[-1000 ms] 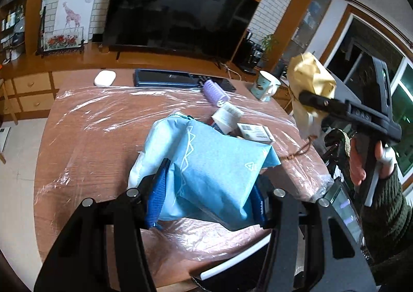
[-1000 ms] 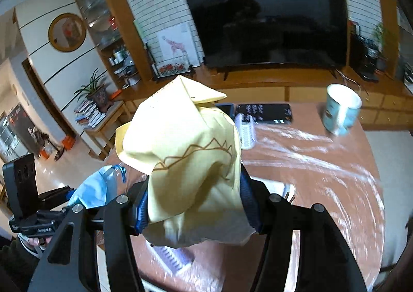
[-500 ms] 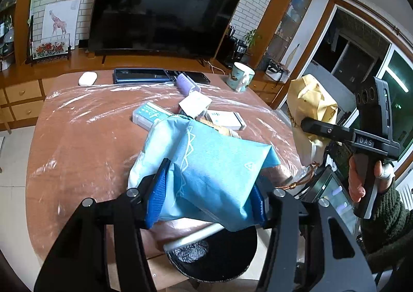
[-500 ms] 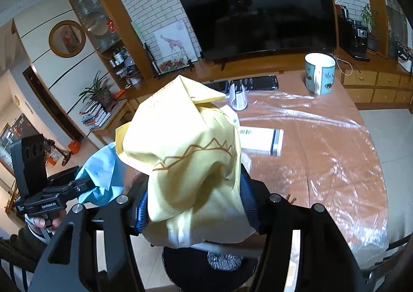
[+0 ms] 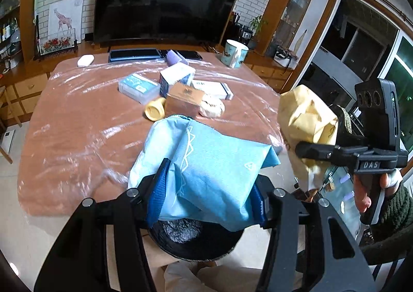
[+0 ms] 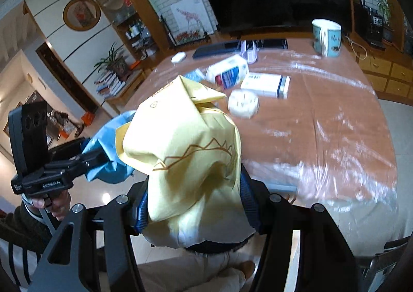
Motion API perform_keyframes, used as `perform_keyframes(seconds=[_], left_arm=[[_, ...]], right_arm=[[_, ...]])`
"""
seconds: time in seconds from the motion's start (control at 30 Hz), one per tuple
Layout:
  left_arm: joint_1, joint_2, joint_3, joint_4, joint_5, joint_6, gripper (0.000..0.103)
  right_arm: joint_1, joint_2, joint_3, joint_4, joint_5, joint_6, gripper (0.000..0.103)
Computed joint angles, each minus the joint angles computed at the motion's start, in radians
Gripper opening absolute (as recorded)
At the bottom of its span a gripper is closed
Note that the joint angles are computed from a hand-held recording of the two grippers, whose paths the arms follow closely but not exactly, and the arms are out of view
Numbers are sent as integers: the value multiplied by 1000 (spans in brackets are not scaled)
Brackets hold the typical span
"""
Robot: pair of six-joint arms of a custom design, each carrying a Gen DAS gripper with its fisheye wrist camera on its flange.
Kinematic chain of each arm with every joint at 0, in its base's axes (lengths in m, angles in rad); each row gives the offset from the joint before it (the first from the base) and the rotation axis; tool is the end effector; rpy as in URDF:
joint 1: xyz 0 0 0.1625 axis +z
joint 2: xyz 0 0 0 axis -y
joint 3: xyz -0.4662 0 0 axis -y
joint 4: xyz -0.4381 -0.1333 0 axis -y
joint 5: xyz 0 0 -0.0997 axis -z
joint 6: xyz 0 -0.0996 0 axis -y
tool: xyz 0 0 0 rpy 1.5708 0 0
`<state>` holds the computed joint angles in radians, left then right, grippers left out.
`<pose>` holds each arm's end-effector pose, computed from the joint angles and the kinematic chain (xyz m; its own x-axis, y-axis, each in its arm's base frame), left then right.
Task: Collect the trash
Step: 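Carry the blue bag and yellow bag with both tools toward the black bin, then lower both tools into the black bin and open them to drop the bags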
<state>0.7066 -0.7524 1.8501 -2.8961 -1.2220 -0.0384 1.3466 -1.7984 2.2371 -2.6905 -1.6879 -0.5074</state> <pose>-0.3920 -0.5546 0.0224 -0.6968 0.6399 -0.3240 0.7147 0.6576 -0.2383 0.0228 -0.4474 0.4165 -0.9159 -0.1124 0.3853 -0.3116 0.8042 -0.5061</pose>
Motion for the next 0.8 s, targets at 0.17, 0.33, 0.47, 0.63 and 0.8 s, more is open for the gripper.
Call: perform_keyframes(seconds=[0.17,0.33,0.47,0.63,0.8], left_arm=[[-23,-3,36,-2,-3,-27,55],[-39,-2,61,13,-10,-47,55],[-43,1,74,36,-18,-58,55],[-35,10,83,65,-29,-79,55],[-25,21,87,91,-31,-93,55]], right_arm=[[-13,-27,37,36,-8,-20,58],[-31,-37,63,59,-23,-33,58],[-55,-39,73,81,-34,-39,58],[-82,-27,90,83,-59,-39,58],[-100,1,99,67,-73,-27,58]])
